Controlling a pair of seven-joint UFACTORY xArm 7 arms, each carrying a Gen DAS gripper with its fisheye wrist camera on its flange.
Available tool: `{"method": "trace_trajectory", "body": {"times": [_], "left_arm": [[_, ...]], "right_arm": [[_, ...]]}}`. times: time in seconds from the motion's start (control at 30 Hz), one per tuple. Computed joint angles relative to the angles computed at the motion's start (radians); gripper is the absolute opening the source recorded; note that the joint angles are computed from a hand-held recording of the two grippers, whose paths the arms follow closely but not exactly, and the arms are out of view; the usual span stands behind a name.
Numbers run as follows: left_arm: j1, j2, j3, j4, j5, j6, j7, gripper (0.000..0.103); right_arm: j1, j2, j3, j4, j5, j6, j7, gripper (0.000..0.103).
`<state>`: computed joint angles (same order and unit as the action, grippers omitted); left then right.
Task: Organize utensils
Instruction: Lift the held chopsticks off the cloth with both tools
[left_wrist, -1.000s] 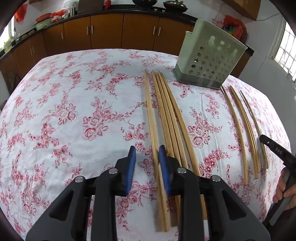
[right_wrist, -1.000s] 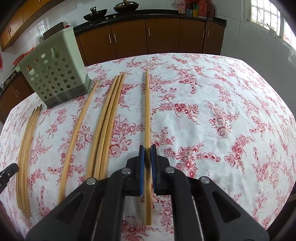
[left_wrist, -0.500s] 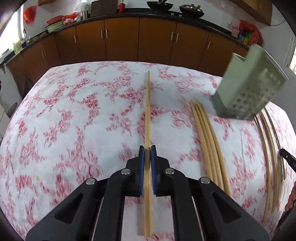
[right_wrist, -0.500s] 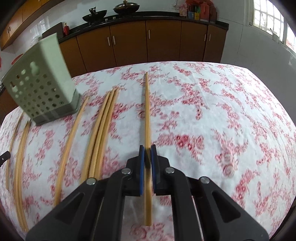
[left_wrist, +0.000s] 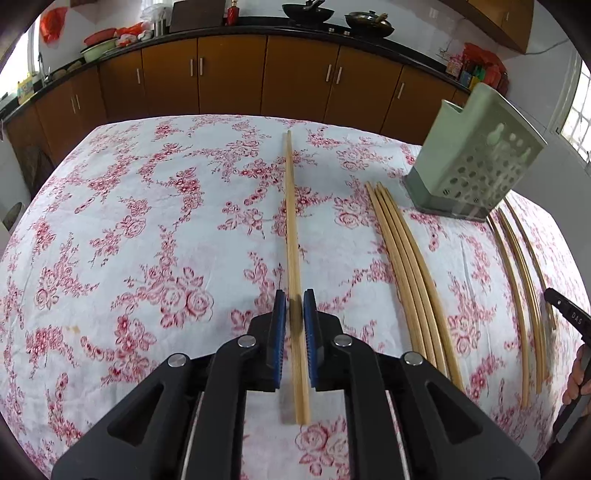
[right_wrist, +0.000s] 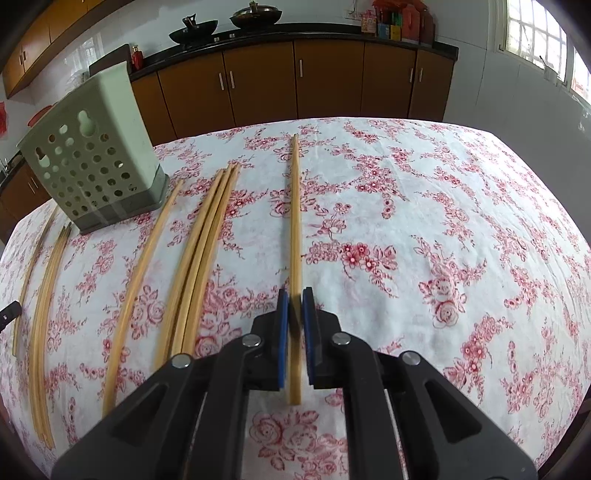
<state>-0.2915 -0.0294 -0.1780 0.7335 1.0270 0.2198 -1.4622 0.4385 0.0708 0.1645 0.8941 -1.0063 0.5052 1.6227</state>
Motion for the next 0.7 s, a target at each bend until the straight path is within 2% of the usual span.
{"method": "trace_trajectory", "body": {"times": [0.2, 0.37, 0.43, 0.5, 0.7], "left_arm": [[-0.011, -0.022, -0.022, -0.012, 0.111, 0.058, -0.097, 0.011], [-0.02, -0.039, -0.033, -0.025, 0.105, 0.089, -0.105, 0.008], [-0.022, -0.05, -0.033, -0.034, 0.073, 0.092, -0.076, 0.008], [-0.023, -0.055, -0.036, -0.034, 0.033, 0.096, -0.048, 0.008], [0.033, -0.187, -0.079, -0.075, 0.101, 0.084, -0.118, 0.007]], "right_arm": [[0.011, -0.017, 0.013, -0.022, -0.033, 0.021, 0.029, 0.01], [0.006, -0.027, 0.02, -0.034, -0.04, 0.016, 0.03, 0.009], [0.001, -0.037, 0.02, -0.041, -0.017, 0.005, 0.008, 0.008], [0.001, -0.058, 0.026, -0.053, -0.036, 0.007, 0.031, 0.008], [-0.018, -0.183, 0.078, -0.073, -0.137, 0.083, 0.089, 0.008]]}}
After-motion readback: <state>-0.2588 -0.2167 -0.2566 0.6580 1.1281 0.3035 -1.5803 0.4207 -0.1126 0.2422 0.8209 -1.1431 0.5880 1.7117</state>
